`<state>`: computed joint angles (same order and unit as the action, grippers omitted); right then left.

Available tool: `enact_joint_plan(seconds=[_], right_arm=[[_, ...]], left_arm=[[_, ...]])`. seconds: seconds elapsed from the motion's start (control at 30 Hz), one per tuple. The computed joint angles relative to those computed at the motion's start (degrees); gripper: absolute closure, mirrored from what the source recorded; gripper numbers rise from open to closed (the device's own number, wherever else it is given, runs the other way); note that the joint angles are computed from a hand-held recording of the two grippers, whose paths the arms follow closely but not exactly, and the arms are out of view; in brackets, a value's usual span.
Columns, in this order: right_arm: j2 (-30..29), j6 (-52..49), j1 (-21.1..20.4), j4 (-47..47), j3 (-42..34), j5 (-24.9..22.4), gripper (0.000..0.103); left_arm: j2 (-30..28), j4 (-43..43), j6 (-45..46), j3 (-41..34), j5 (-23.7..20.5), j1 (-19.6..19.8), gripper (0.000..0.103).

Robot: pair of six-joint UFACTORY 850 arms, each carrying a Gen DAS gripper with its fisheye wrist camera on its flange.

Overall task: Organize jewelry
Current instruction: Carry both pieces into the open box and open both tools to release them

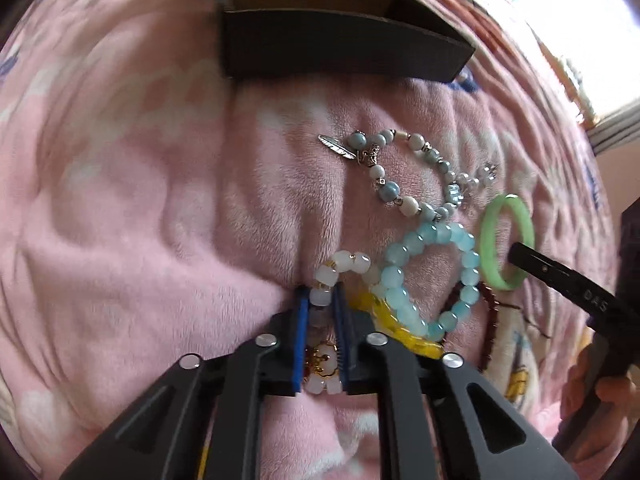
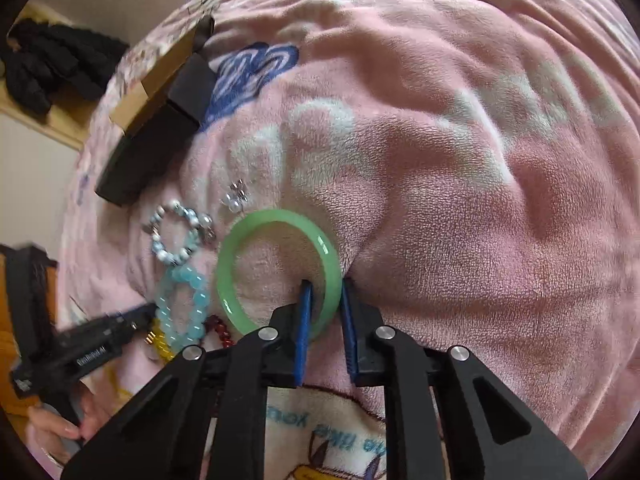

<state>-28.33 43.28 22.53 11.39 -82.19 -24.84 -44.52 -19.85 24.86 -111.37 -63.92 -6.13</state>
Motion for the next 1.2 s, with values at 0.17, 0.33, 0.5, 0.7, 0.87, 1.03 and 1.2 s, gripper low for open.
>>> enact_joint_plan(seconds=[0.17, 0.33, 0.5, 0.7, 0.87, 1.03, 1.2], right_arm=[[1.4, -0.5, -0.1, -0.2, 0.0, 0.1, 0.092], [3.5, -0.6, 0.3, -0.2, 1.1, 1.8, 0.092], [5.7, -3.6, 0.2, 3.7, 2.0, 4.7, 0.092], [7.4, -2.8, 0.6, 1.6, 1.6, 6.2, 0.092], [8.0, 0.0, 1.2, -2.2, 0.6, 5.4, 0.092], [6.4, -1.1, 1.3, -2.1, -3.9, 2.1, 0.091], [0.7, -1.0, 0.6, -3.9, -14.2, -1.8, 0.091]], left_arm=[[5.4, -2.6, 3.2, 6.9, 2.7, 0.5, 0.092], [7.5, -5.0, 5.2, 7.7, 2.4, 0.2, 0.092], [6.9, -6.4, 5.8, 5.0, 1.6, -0.1, 0.092], [8.2, -7.2, 6.0, 4.2, 2.8, -1.0, 0.092], [9.5, -7.7, 6.3, 2.4, 3.9, -0.6, 0.092], [8.9, -5.7, 6.4, -2.6, 6.0, -1.0, 0.092], [3.2, -2.0, 3.7, -13.6, 6.5, -1.9, 0.092]])
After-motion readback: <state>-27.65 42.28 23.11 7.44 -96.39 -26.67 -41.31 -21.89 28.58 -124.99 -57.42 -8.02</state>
